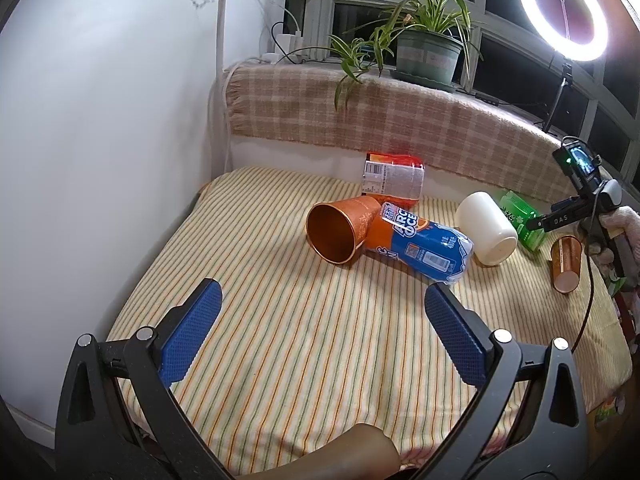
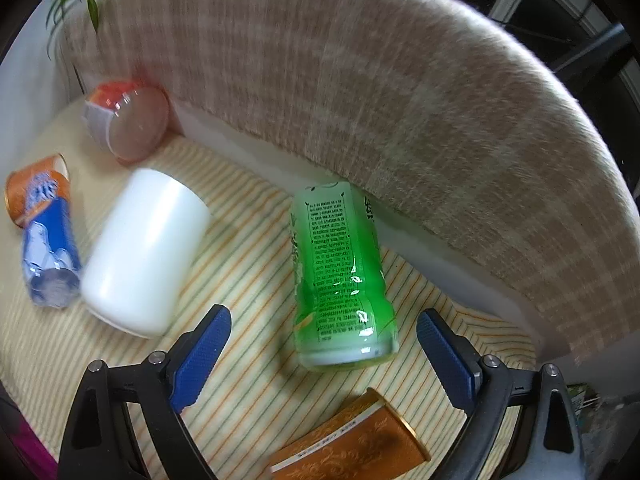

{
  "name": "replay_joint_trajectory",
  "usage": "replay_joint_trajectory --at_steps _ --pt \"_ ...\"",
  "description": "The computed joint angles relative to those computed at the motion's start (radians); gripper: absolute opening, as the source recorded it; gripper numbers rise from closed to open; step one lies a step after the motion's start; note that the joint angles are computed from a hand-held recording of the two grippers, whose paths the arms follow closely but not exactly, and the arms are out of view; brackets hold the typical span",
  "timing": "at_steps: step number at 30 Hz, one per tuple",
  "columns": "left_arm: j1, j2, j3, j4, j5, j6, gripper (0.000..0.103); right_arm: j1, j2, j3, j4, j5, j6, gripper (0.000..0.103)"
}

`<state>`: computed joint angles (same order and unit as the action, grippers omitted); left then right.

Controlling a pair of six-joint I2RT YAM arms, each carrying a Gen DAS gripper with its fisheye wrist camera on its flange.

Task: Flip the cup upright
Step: 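Move the right tool to the lying green tea bottle and grasp it, then lift the green bottle with the right tool and carry it toward the left tool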

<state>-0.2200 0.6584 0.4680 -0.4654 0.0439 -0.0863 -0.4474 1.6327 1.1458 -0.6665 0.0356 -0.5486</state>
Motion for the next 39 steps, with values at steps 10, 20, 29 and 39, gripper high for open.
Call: replay_joint_trajectory --at_steps 10,20,29,39 --pt "0.002 0.011 0.001 0.008 0.0 0.002 0.103 0.045 0.119 0.048 0.012 0.104 0.005 0.086" --pt "-0.007 0.019 0.005 0.005 -0.013 0.0 0.103 0.091 0.204 0.026 0.091 0.166 0.042 0.069" --pt "-0.031 0.009 -0.001 0.005 -0.022 -0.01 0.103 0.068 0.116 -0.038 0.097 0.095 0.06 0.068" --pt "-0.037 -0.01 0.005 -0.015 -0.014 -0.014 0.103 0.016 -0.055 -0.143 0.093 -0.009 0.078 0.068"
